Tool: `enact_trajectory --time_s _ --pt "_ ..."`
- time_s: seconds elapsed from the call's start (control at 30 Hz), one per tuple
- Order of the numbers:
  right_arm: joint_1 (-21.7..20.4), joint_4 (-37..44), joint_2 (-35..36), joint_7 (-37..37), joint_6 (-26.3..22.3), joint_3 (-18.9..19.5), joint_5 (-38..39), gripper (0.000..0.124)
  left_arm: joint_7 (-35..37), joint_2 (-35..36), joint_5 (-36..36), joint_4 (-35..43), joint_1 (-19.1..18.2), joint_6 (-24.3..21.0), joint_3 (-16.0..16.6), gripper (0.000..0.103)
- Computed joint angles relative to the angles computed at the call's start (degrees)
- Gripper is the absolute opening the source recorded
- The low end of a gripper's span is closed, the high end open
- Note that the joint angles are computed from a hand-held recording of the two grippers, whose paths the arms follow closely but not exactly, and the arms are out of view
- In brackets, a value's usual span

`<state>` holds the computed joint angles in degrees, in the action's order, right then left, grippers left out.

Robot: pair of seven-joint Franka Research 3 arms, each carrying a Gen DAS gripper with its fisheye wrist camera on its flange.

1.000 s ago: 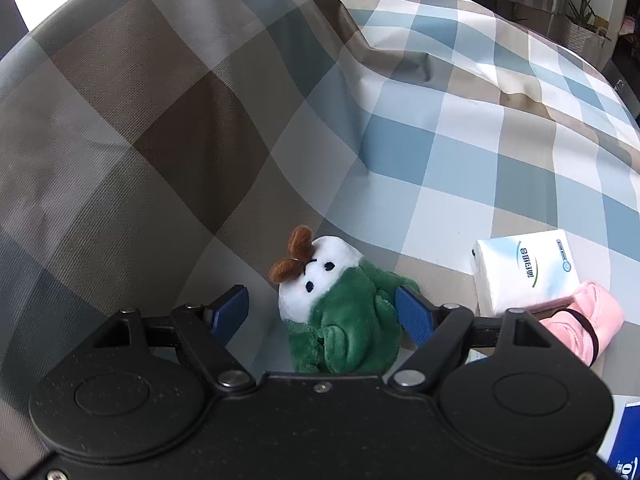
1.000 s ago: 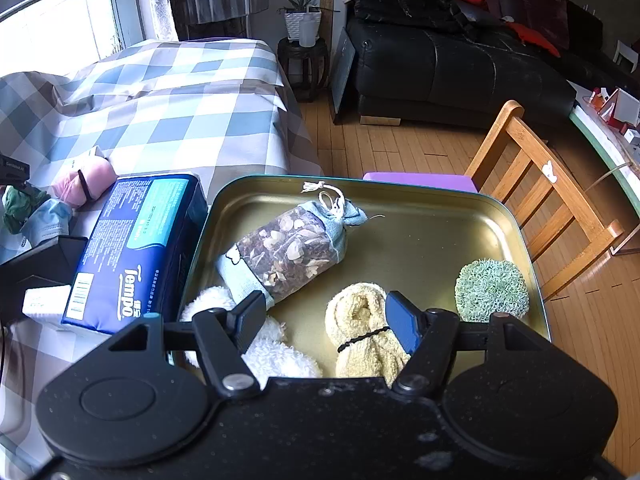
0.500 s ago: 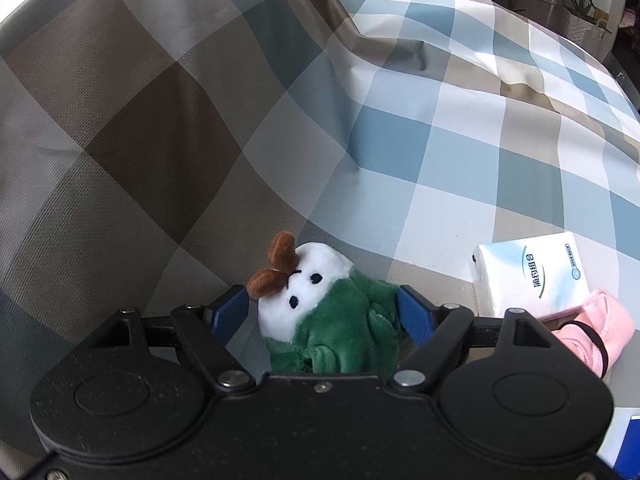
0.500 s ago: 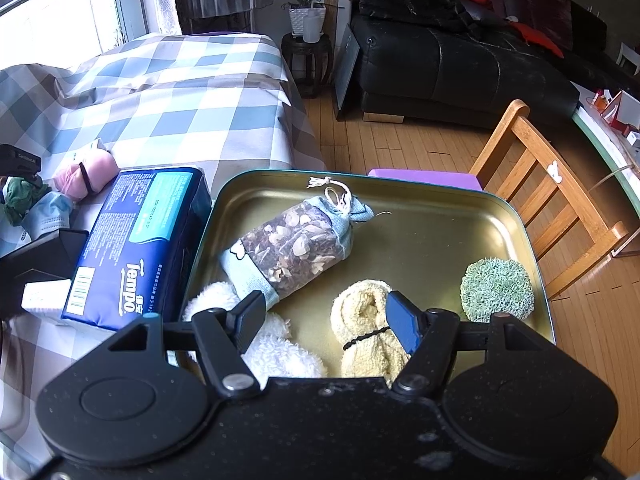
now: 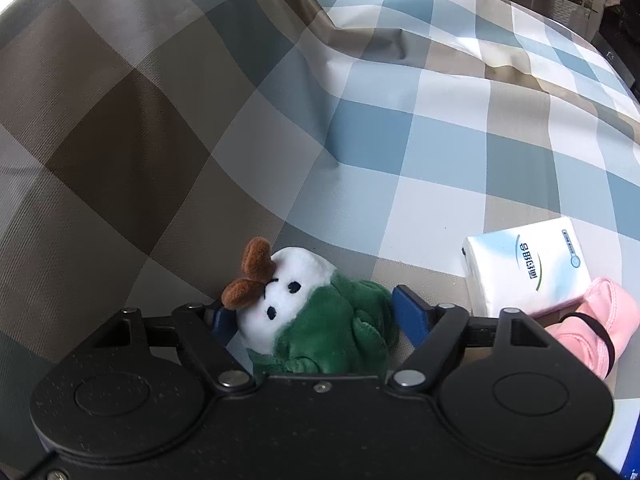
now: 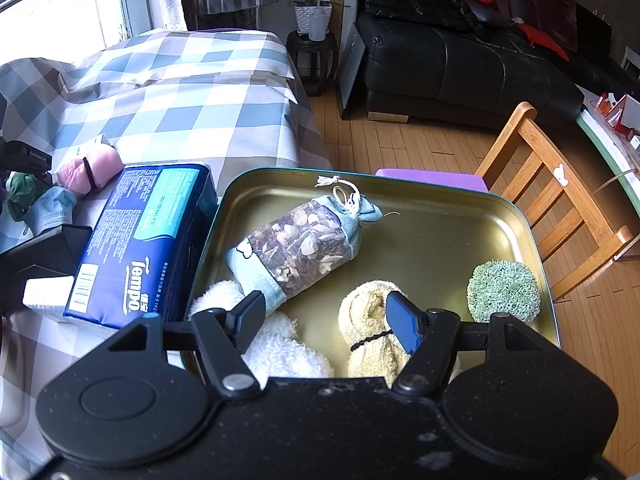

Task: Organize soft objects
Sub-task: 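Close the left tool on the green frog plush and lift it, then grasp the small white tissue packet with the right tool while the left tool holds the frog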

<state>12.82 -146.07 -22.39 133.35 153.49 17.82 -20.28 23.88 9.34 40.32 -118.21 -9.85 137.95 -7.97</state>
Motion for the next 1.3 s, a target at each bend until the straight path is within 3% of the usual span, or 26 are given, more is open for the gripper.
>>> enact_trajectory --time_s 0.03,0.33,0.7,0.9,1.03,1.2,1.3 --pt "0.0 0.0 0.0 0.0 0.0 0.1 -0.1 0.066 0.5 -0.1 -0.4 -0.2 0.1 0.3 -0.1 0.06" --pt "0.1 0.0 -0.1 0.3 1.2 0.8 -1.6 0.066 -0.5 -4.6 -1.8 -3.5 0.4 0.5 -0.7 0.056" --pt "1.8 -2.1 -1.6 -4.4 15.1 4.8 -1.3 0.066 -1.6 -17.8 -5.1 -11.6 0.5 -0.7 -3.7 0.057" --pt "3.2 1.5 4.1 -10.0 18.9 8.8 0.5 0.066 -0.7 -22.7 -8.7 -14.8 0.0 -1.1 -5.2 0.057" --pt "2.2 5.9 9.8 -8.9 19.5 11.8 -2.9 0.066 -0.8 -25.7 -9.4 -16.6 -0.2 -1.5 -5.9 0.057" --pt "2.4 12.8 17.8 -3.9 17.7 12.1 -11.5 0.066 -0.4 -28.9 -8.2 -18.3 -0.1 -3.8 -7.2 0.057" --pt "4.5 16.4 21.9 -3.9 15.8 10.6 -12.5 0.066 -0.4 -30.3 -8.1 -19.4 -0.1 -4.5 -7.3 0.057"
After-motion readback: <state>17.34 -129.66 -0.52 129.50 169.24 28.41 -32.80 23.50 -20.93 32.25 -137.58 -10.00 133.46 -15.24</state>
